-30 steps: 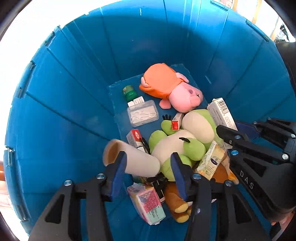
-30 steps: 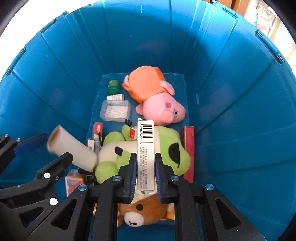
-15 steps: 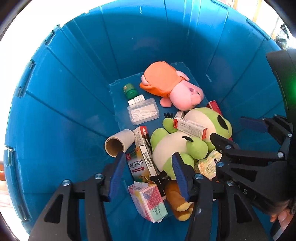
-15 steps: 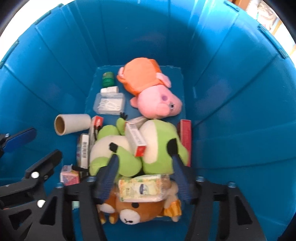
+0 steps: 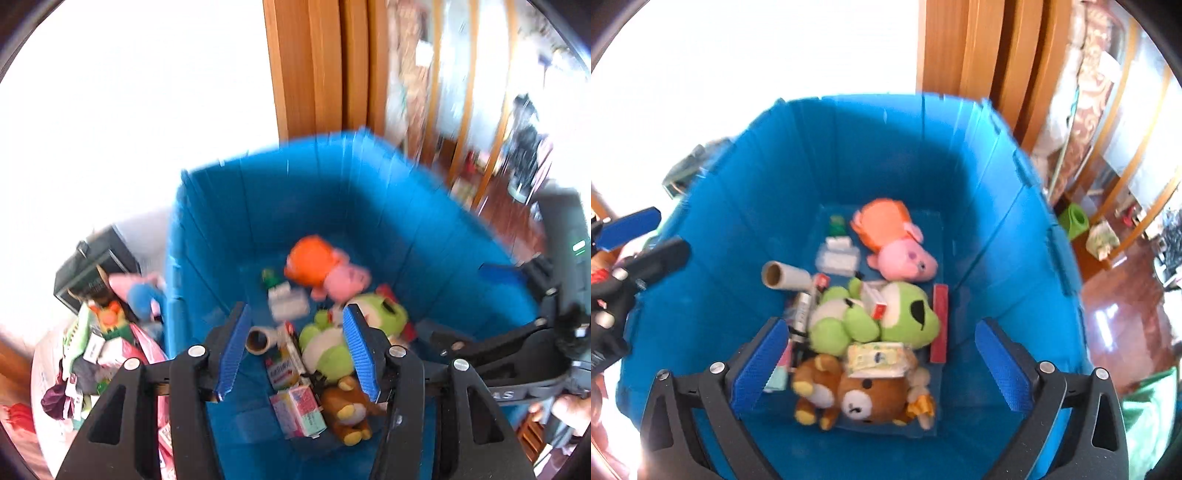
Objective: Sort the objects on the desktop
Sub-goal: 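Lift both open grippers up out of the crate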
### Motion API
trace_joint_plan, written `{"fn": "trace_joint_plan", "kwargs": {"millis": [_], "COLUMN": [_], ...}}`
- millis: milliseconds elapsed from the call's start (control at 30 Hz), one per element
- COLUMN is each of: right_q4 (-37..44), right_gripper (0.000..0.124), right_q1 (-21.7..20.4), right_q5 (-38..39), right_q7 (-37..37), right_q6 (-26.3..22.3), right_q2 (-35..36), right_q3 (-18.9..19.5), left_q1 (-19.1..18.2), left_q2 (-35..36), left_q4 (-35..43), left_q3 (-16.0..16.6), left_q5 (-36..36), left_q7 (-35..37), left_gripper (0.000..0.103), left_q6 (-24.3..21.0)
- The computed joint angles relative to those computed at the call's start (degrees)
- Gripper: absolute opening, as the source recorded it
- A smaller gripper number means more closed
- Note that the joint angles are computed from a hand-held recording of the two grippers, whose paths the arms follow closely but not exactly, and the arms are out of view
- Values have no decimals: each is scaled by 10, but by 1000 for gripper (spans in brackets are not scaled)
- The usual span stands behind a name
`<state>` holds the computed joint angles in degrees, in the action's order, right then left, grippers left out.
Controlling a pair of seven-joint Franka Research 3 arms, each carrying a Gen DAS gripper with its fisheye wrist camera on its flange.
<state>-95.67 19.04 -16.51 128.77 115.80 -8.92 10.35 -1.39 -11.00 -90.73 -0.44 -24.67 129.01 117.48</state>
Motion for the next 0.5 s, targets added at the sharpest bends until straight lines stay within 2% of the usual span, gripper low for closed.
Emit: {"fn": "trace_joint_plan", "kwargs": {"millis": [67,167,267,333,400,500], "right_q4": [-25,-72,-108,-125,-130,-119], "right_gripper": [103,103,103,103,103,103], "right_q1": [5,5,-4,-14,-23,-26], "right_q5": [-13,-35,-59,-80,-102,-117], "right_q7": [16,47,93,125,148,158], "right_q6": [20,59,84,91,85,57], "right_q2": [-27,-70,-104,-120,-128,-127], "right_q3": [11,31,58,78,96,109], "left_q1": [-2,-22,-38,-43,-48,-48], "left_q2": [-53,-127,-173,-183,-182,-174], "left_q4": [-57,-147,-208,-224,-225,-215], "left_q3": [20,50,71,82,96,105], "left_q5": [-52,-106,-116,-107,-101,-95], "left_q7": [38,90,95,75,52,29], "left_gripper": [77,86,90,90,90,90], "left_q6": [40,113,155,156,138,112]}}
